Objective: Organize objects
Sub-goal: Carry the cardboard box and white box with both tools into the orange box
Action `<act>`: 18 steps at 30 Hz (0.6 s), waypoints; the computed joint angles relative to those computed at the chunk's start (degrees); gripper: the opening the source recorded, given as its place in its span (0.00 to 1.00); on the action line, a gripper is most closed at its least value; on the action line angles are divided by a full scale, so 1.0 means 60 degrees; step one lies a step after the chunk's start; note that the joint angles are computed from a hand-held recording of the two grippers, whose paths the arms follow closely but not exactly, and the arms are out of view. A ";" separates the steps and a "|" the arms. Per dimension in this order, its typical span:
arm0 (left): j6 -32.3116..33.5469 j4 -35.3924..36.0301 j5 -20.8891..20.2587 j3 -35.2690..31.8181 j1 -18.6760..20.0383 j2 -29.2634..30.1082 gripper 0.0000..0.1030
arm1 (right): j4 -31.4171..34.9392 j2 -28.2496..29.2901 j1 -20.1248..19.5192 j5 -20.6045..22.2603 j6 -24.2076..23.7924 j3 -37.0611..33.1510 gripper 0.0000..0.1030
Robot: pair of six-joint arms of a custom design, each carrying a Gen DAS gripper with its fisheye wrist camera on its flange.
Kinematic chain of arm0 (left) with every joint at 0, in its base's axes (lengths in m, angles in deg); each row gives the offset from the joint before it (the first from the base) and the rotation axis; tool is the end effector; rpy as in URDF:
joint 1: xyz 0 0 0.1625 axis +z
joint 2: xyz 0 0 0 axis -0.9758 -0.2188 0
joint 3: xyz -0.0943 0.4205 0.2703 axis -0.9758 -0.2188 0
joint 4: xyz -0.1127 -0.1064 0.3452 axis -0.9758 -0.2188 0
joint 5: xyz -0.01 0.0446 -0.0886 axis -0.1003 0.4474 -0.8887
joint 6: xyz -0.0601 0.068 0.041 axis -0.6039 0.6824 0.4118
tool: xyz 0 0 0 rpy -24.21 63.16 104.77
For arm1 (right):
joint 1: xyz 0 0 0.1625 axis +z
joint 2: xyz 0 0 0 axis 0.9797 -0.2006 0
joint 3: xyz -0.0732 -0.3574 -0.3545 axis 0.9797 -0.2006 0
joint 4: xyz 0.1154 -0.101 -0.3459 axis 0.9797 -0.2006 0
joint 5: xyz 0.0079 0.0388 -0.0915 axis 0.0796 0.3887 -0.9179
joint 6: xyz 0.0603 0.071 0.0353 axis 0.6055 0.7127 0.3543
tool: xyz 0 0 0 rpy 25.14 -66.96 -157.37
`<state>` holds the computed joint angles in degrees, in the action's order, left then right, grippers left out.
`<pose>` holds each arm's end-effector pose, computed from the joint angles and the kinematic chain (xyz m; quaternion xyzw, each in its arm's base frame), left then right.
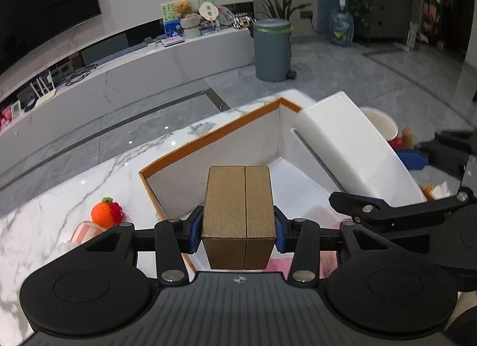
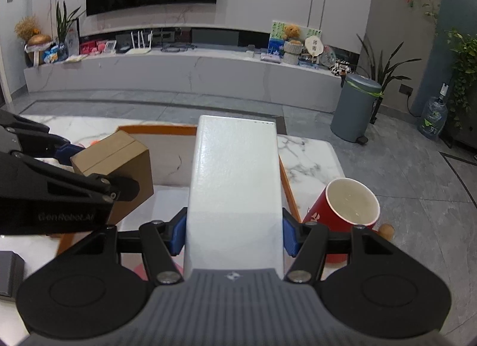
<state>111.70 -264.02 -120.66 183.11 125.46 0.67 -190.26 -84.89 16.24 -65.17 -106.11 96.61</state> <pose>-0.2679 -0.5799 0.0287 0.4697 0.8235 -0.1909 0.2545 0.1120 -0.4948 0.1979 0.1200 -0.8063 0.4100 0.4091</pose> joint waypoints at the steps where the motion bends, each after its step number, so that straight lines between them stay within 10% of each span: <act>1: 0.0158 0.0055 0.0114 -0.0076 0.0006 0.0085 0.50 | 0.0201 -0.0021 -0.0044 0.0035 0.0005 -0.0058 0.61; 18: 0.1551 0.1030 0.1341 -0.0720 -0.0064 0.0830 0.50 | 0.2906 -0.0085 -0.0576 -0.0139 0.0064 -0.0943 0.61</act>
